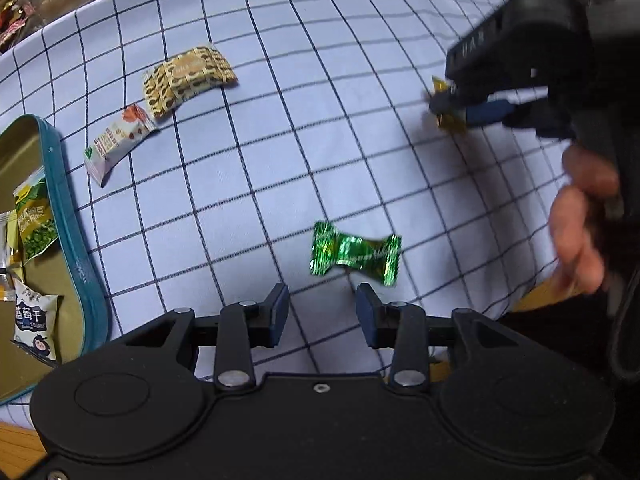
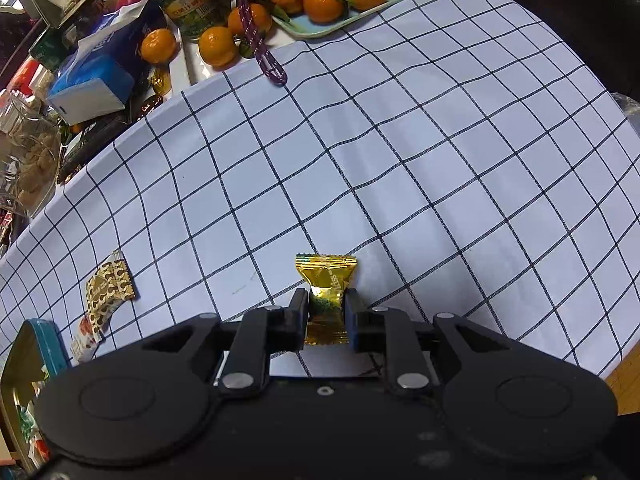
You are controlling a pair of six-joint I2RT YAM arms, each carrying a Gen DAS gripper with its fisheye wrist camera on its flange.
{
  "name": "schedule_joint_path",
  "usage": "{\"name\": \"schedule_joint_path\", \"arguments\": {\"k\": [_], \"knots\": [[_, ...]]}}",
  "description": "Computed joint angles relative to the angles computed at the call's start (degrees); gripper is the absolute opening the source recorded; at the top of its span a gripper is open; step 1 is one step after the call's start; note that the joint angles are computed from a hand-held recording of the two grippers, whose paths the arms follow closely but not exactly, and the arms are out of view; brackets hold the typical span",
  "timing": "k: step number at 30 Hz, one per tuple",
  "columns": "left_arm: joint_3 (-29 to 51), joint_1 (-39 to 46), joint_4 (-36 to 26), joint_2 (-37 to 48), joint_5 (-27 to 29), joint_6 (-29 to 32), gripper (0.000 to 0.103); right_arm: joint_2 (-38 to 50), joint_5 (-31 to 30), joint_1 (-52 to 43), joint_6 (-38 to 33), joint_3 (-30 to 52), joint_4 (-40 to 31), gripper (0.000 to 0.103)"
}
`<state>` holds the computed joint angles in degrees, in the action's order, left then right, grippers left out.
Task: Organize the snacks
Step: 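Close the right tool on the gold foil candy while the left tool approaches the green candy, then close the left tool on the green foil candy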
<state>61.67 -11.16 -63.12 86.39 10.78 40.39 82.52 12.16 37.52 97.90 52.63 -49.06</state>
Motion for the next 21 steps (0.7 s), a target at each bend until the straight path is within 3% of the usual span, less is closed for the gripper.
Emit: {"name": "schedule_joint_path", "arguments": {"k": [17, 21], "knots": [[-3.30, -5.53, 12.29, -0.20, -4.54, -11.24, 0.047, -0.37, 0.51, -0.06, 0.16, -0.32, 0.24, 0.021], [-0.53, -5.02, 11.32, 1.47, -2.00, -13.54, 0.047, -0.78, 1.08, 0.22, 0.44, -0.18, -0.30, 0.021]]}}
